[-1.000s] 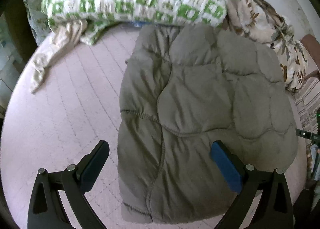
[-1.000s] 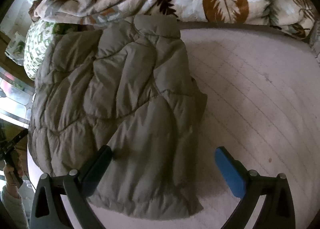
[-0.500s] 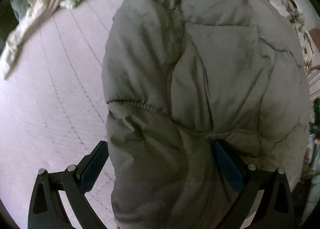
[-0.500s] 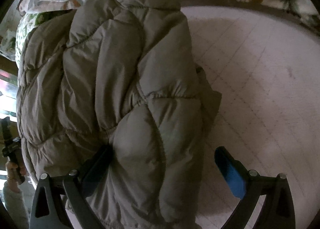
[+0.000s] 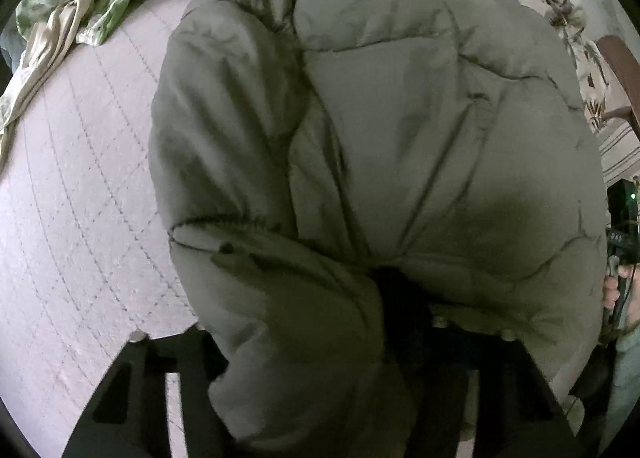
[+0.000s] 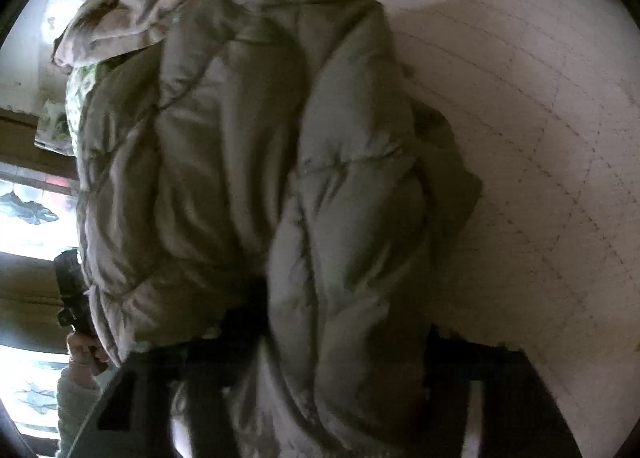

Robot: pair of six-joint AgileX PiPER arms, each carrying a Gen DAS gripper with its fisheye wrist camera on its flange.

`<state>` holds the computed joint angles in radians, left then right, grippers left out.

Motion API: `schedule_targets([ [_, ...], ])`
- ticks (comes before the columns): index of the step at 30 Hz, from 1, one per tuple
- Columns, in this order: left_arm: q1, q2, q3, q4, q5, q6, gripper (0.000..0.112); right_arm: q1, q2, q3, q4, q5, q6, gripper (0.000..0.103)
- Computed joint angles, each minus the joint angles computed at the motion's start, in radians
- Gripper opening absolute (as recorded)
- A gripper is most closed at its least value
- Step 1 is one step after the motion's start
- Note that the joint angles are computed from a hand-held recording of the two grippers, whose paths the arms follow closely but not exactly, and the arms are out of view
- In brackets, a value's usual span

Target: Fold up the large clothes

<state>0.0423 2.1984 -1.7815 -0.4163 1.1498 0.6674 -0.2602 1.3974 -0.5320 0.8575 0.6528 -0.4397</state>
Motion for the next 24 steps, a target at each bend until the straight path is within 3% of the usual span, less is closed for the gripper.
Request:
schedule_targets([
  [4,-0.016,-0.104,0.123,0.004,-0.091,0.033,0.033,0.123,-0.088,-0.017,-0.187,-0.049,0.231,0.033],
  [10,-0.005,-0.220,0.195,-0.047,-0.123,0.053,0.027,0.293,-0.236,-0.058,-0.513,-0.048,0.643,0.027],
  [17,0.011,-0.339,0.260,-0.081,-0.105,0.087,0.027,0.403,-0.475,-0.083,-0.691,0.104,0.882,0.026],
  [21,0.037,-0.369,0.232,-0.114,-0.059,0.114,0.027,0.423,-0.555,-0.145,-0.732,0.204,0.923,0.026],
  [24,0.069,-0.432,0.272,-0.126,-0.032,0.165,0.027,0.570,-0.570,-0.194,-0.858,0.243,1.103,0.026],
])
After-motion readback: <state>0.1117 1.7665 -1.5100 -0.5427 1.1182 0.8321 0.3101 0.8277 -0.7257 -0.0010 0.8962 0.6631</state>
